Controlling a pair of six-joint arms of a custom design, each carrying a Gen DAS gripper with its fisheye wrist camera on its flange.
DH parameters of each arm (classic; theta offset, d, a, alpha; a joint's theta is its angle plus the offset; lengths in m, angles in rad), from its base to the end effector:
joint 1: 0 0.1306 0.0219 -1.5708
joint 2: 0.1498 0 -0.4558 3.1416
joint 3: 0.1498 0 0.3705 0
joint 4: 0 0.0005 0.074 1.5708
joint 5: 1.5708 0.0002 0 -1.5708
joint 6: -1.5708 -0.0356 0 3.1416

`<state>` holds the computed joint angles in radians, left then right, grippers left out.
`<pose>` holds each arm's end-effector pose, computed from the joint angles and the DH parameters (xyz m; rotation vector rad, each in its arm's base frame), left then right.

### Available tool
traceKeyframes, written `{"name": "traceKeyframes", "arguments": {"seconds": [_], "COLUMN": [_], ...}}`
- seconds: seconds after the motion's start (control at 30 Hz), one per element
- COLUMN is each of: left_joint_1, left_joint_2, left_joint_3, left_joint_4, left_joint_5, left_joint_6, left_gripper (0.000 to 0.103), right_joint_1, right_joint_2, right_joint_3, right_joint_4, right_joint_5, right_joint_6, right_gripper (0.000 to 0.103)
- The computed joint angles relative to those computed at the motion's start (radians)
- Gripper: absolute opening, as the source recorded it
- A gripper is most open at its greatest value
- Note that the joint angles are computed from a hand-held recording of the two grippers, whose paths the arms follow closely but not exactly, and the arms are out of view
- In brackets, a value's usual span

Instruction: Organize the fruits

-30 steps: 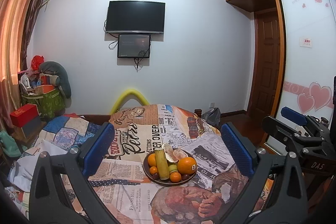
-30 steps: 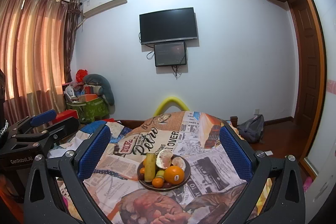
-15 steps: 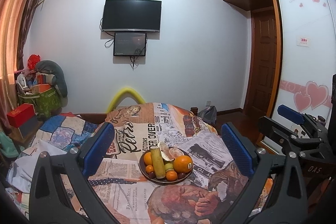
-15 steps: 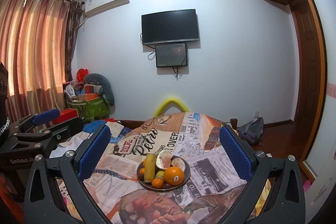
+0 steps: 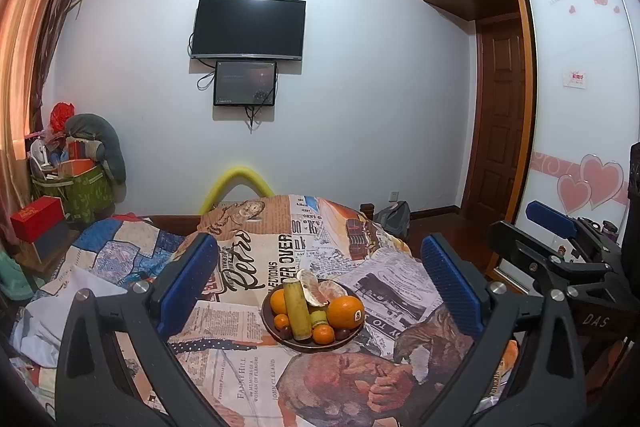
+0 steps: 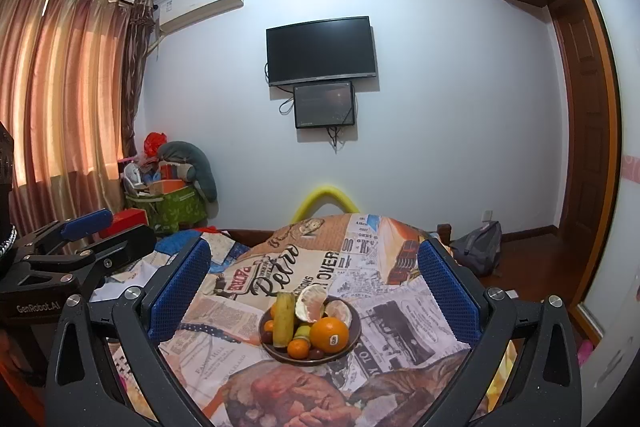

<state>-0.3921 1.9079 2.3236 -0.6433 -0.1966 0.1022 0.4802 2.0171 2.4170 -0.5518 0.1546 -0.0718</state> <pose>0.6310 -0.2540 0.6583 0.1199 1.7934 -0.1771 0.6475 0.3305 0.6353 -0.2374 1.7122 0.2750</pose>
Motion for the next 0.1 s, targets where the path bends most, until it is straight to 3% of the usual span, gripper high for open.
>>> {"name": "traceKeyframes", "arguments": {"seconds": [0.1], "left_joint_1": [0.000], "left_joint_2": [0.005], "left_joint_3": [0.007], "left_joint_4": [-0.005], "left_joint_5": [0.002], "left_joint_6": [0.000], "left_gripper": [0.103], "right_joint_1": [0.000], "right_joint_2": [0.001], "right_joint_3": [0.002], "right_joint_4": [-0.003], "right_joint_5": [0.001], "right_joint_6": [0.000], "right_gripper": [0.103]}}
